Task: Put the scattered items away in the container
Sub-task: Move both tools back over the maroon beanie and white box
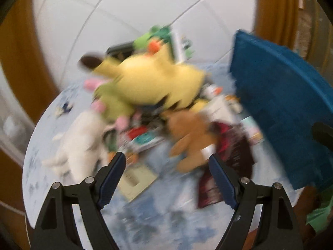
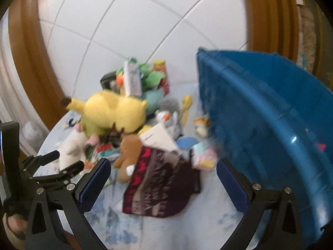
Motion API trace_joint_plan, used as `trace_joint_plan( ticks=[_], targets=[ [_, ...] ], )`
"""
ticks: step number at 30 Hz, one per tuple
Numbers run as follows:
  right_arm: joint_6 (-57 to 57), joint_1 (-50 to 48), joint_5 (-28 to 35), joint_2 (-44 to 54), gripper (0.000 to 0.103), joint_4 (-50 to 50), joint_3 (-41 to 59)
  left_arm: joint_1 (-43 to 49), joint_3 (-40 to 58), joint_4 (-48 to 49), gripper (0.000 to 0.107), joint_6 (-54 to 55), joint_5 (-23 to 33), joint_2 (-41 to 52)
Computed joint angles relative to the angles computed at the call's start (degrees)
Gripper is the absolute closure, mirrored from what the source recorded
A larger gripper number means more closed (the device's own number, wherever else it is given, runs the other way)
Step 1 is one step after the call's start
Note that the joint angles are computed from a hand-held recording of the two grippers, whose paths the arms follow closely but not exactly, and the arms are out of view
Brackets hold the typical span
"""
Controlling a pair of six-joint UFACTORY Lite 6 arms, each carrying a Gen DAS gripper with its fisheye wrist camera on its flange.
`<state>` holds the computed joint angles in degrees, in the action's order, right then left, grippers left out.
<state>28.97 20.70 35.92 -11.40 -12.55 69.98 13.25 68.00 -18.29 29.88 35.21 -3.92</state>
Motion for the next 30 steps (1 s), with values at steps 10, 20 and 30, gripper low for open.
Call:
trace_joint_plan(
  ticks=[10,20,30],
  targets=[
    [9.26,3.04,-7.46,9.06,0.0,-1.48,-9.27,4.02,-5.34,-3.43,0.025,8.52,-4.05,8.14],
    [-7.96,-9.52,-11.13,13.09,0.0,9.16,-12.37,-14.74,-4.68,-0.28,0.025,-2.38,-9.06,16.1],
    [-34.1,-18.08,-13.97,20.94,0.0,28.39,-12.11,-21.25,4.4,7.54,0.097,-17.09,-11.23,28.44]
  ],
)
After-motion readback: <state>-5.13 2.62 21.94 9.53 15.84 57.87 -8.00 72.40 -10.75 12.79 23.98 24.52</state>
